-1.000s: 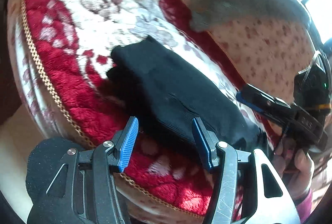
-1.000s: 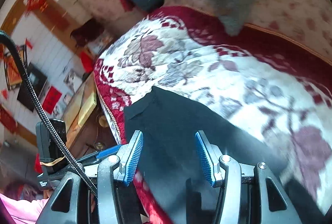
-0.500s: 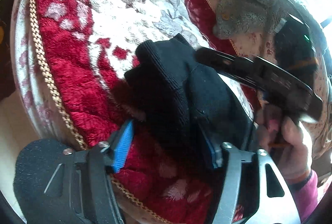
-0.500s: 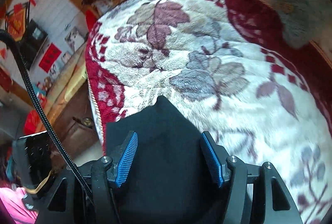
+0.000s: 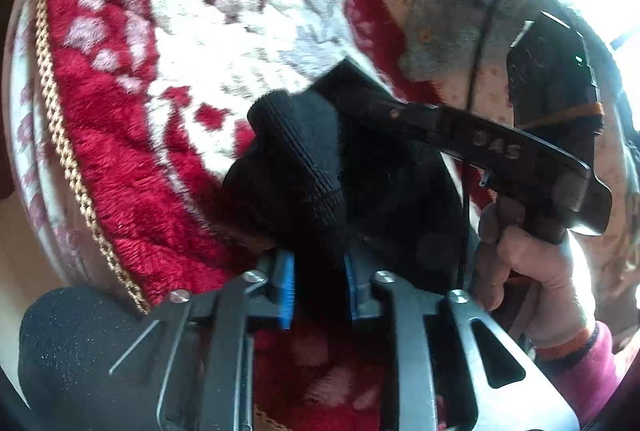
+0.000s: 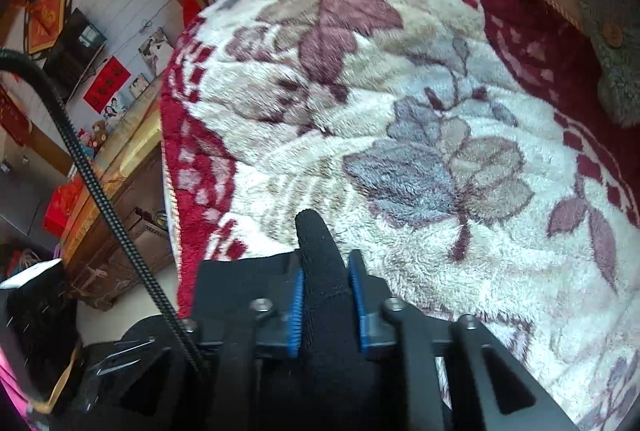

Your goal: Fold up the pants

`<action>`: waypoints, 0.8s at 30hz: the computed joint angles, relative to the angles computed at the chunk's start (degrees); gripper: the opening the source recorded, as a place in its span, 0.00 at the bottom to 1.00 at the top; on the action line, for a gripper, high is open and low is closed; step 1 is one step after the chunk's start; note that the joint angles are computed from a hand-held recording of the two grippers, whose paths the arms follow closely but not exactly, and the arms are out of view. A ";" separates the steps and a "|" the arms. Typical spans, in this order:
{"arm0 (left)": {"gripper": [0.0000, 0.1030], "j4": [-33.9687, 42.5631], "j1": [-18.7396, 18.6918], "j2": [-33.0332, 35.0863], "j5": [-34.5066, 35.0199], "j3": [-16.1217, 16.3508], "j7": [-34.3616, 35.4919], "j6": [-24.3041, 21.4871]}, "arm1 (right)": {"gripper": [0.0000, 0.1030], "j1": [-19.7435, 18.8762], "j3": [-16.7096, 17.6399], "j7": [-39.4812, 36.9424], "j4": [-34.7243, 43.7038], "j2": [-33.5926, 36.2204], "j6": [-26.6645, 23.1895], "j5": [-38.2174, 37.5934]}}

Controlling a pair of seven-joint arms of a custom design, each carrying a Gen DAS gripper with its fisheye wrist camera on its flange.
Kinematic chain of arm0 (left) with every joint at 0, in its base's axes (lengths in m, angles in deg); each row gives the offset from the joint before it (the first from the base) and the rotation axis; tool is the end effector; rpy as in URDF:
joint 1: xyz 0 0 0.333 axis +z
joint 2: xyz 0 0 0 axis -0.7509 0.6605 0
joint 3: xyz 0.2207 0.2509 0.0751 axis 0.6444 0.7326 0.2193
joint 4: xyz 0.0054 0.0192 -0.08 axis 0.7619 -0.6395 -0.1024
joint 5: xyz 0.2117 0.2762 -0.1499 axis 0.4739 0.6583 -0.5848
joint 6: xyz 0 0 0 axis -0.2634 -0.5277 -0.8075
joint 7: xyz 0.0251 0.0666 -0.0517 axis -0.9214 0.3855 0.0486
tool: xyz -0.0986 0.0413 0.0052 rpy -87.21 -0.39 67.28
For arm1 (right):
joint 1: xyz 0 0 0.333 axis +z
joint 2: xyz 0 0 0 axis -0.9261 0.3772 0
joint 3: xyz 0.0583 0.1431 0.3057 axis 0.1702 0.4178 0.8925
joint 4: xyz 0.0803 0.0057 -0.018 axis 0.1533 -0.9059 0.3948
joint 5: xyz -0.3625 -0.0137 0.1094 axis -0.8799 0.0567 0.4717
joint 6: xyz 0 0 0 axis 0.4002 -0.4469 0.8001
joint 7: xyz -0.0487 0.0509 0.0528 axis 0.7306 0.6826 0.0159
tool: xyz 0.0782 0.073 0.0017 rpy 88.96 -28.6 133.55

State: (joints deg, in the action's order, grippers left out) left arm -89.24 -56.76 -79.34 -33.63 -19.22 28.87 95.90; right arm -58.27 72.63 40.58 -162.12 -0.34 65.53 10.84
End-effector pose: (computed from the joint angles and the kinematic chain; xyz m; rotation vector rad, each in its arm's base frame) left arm 0.4530 -0.2334 0.4233 -2.4830 1.3156 -0.9832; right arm 0.6444 0.2650 0.4393 -2.2093 0.7316 0.4178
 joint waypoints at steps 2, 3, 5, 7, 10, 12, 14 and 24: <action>0.15 1.14 0.17 -1.16 5.02 -0.95 -3.17 -2.32 | 0.15 -1.69 0.47 -1.05 -1.18 -1.71 -1.26 3.33; 0.15 1.88 0.21 -2.06 8.11 -1.68 -5.10 -3.86 | 0.15 -2.29 0.44 -1.68 -1.99 -2.81 -1.58 4.88; 0.15 2.97 0.06 -3.68 11.72 -2.87 -7.26 -5.70 | 0.15 -3.62 0.10 -3.12 -3.66 -5.27 -2.70 8.44; 0.15 4.03 -0.01 -4.96 14.53 -3.95 -8.46 -6.48 | 0.15 -4.58 -0.85 -3.93 -4.78 -7.31 -4.42 11.31; 0.15 6.44 -0.56 -6.28 18.75 -5.91 -9.37 -7.78 | 0.15 -7.16 -3.08 -5.97 -7.96 -11.81 -8.32 17.57; 0.15 9.04 -1.53 -6.21 22.45 -7.49 -9.47 -8.05 | 0.15 -8.54 -5.08 -7.17 -10.23 -14.53 -11.01 21.19; 0.15 11.32 -3.01 -5.31 24.61 -8.29 -8.99 -8.45 | 0.15 -10.14 -7.61 -8.78 -13.69 -17.99 -13.61 25.00; 0.15 28.12 -16.02 10.27 26.51 -9.55 5.69 -11.97 | 0.15 -18.02 -20.99 -11.37 -29.94 -28.56 -20.43 32.62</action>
